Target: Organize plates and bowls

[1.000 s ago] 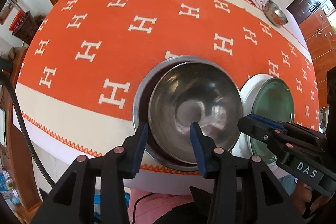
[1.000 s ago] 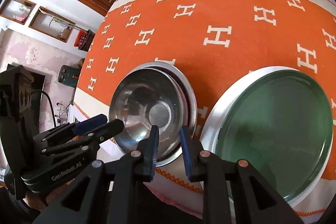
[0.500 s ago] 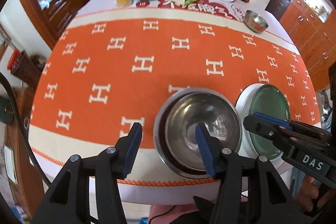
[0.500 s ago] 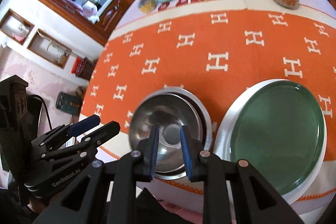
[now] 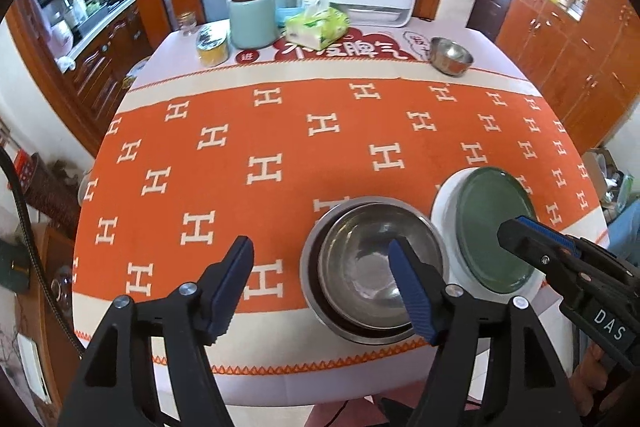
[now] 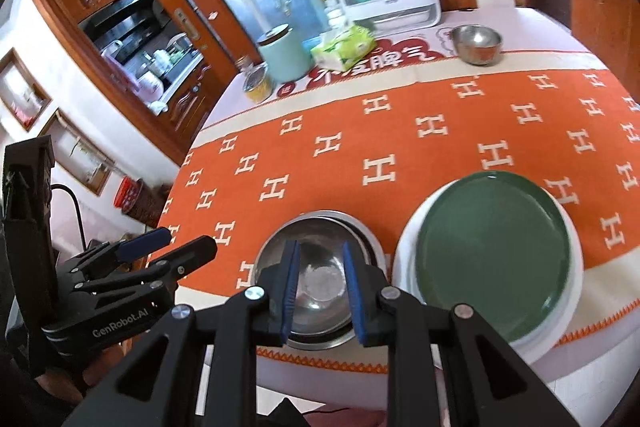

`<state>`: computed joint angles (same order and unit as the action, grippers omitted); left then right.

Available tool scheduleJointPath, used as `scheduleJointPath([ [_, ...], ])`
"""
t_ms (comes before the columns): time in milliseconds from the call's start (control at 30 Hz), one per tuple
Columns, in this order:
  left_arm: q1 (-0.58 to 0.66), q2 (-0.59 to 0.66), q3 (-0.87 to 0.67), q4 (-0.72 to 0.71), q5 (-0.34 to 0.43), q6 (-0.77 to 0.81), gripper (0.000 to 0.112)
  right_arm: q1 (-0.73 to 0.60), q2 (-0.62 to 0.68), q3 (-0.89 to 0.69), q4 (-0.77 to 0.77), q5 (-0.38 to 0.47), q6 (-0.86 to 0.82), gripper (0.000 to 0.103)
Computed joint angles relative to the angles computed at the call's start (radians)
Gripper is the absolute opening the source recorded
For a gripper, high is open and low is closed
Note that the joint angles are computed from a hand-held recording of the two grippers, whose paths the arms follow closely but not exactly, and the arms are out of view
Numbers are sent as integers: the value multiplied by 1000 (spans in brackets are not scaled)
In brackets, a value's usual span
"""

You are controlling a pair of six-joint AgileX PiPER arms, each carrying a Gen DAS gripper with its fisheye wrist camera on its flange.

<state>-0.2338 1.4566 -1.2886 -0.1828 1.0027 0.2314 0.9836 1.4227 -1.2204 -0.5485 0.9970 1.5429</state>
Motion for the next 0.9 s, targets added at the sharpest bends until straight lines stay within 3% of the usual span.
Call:
scheduleJointPath([
  [133, -28, -1, -16, -12, 3, 7, 73, 41, -26, 10, -73, 85, 83, 30],
  [200, -45, 0, -26, -12, 6, 5, 73, 63, -41, 20, -115, 123, 121, 42],
  [467, -174, 23, -88, 65, 2, -146, 76, 39, -152, 90, -161, 153, 57, 49],
  [567, -241, 47, -126, 121, 3, -249, 77, -18, -223, 134, -151, 129, -30, 60],
  [733, -368, 111, -217, 215, 27, -446, 77, -149, -348, 195, -99, 93, -221, 66],
  [900, -508, 216, -352, 307, 81, -642, 77, -413, -475, 243, 61, 29, -557, 72],
])
